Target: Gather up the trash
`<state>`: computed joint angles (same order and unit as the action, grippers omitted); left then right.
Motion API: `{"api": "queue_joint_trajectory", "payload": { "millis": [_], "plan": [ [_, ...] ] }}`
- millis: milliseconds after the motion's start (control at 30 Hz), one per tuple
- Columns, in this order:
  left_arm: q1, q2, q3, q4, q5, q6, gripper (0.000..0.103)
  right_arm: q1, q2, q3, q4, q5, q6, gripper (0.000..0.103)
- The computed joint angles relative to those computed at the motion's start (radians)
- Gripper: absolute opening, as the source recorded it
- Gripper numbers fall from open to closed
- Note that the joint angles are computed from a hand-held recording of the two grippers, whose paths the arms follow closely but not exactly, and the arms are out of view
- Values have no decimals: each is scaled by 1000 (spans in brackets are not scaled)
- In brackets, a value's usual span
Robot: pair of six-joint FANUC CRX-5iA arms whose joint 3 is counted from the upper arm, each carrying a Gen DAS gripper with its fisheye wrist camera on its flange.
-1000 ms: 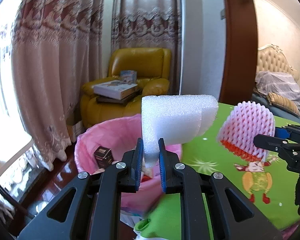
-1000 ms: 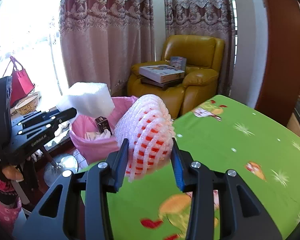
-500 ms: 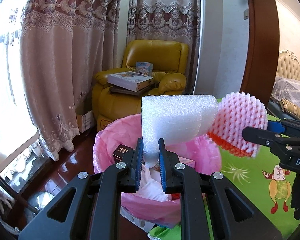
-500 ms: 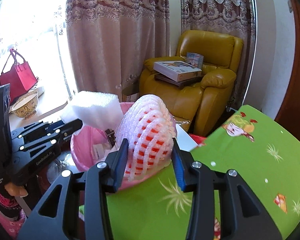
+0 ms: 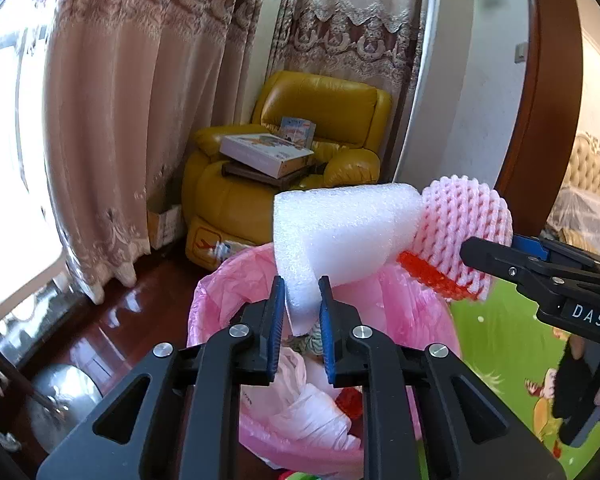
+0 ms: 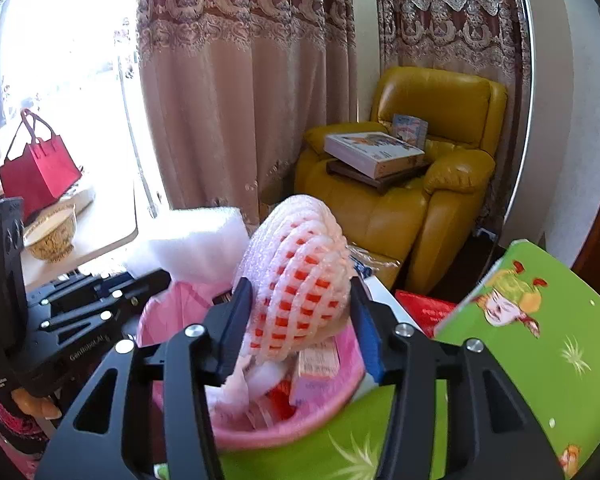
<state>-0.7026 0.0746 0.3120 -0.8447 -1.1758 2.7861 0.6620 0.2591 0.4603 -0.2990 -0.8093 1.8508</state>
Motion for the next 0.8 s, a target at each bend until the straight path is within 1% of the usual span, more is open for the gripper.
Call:
{"api": "queue_joint_trajectory", "payload": {
  "millis": [33, 67, 133, 167, 200, 233, 267, 433, 500, 567, 600, 667, 767, 800],
  "plan": [
    [11, 1, 0, 15, 4, -3, 24, -9, 14, 27, -28, -20, 18, 73],
    [16, 1, -1, 22, 5, -4, 30, -18, 28, 52, -55, -37, 31, 77],
    [16, -4, -7, 14, 8, 12, 77, -24, 39, 72, -70, -34, 38, 78],
    [12, -13, -19, 3, 24, 25, 80, -28, 42, 80, -74, -39, 44, 78],
    [7, -20, -27, -5, 33, 30, 81, -31, 41, 81, -79, -38, 50, 78],
    [-1, -20, -24, -13, 23, 25, 81, -38, 34, 79, -91, -37, 60, 78],
    [-11, -19, -20, -25, 10, 24, 81, -47, 26, 76, -107, -39, 70, 78],
    [-81, -32, -8, -108, -60, 33, 89, -75, -46, 15, -143, -22, 128, 78],
    [-128, -26, 15, -164, -120, 17, 89, -85, -83, -15, -156, -18, 152, 78],
    [-186, -12, 52, -227, -200, -9, 89, -85, -133, -61, -142, 2, 163, 79],
    [-211, -8, 64, -255, -232, -14, 89, -83, -152, -80, -130, 12, 159, 81],
    [-282, 10, 103, -333, -320, -17, 89, -81, -204, -130, -112, 38, 148, 85],
    [-362, 11, 115, -405, -372, -12, 89, -71, -282, -219, -85, 87, 132, 90],
    [-377, 12, 119, -411, -378, -9, 89, -70, -308, -251, -84, 102, 131, 94]
  ]
}}
